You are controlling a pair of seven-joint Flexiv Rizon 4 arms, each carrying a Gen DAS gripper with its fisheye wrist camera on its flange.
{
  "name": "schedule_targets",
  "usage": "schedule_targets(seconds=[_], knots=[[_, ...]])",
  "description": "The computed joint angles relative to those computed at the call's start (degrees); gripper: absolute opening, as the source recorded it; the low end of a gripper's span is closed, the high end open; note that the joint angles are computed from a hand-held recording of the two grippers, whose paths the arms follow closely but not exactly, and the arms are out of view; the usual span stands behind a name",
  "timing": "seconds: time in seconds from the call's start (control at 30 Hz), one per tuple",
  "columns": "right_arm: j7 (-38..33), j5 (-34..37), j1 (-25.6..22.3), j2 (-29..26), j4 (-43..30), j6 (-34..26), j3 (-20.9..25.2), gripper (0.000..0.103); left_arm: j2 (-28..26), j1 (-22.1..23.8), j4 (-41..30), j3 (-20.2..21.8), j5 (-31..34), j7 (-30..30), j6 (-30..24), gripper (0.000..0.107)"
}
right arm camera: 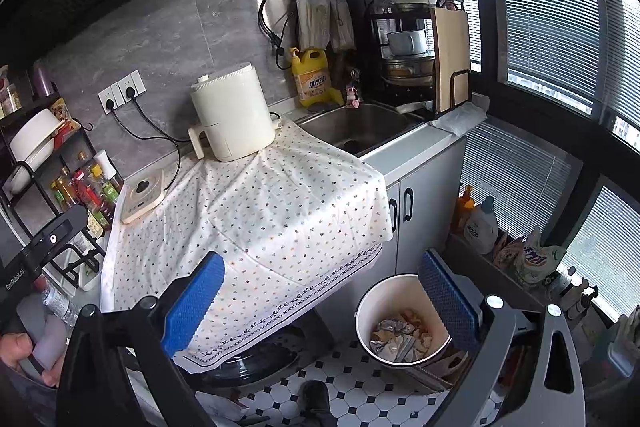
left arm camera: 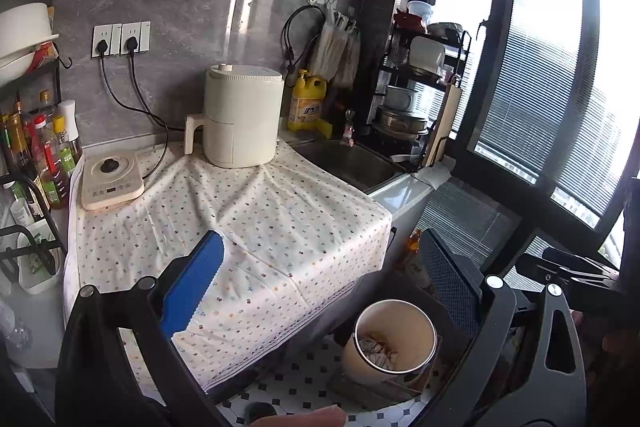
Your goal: Collect trash
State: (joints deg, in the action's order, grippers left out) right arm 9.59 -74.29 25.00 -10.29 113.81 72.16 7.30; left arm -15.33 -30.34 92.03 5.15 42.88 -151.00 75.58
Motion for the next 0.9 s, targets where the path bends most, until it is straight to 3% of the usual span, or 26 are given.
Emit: schedule_targets(seconds=[0.9], knots=[[1.1, -0.9, -1.3, 0.8, 0.6, 1.1, 0.1, 0.095, -0.2, -0.4, -0.4, -0.1, 0.6, 0.4, -1.3, 0.097]])
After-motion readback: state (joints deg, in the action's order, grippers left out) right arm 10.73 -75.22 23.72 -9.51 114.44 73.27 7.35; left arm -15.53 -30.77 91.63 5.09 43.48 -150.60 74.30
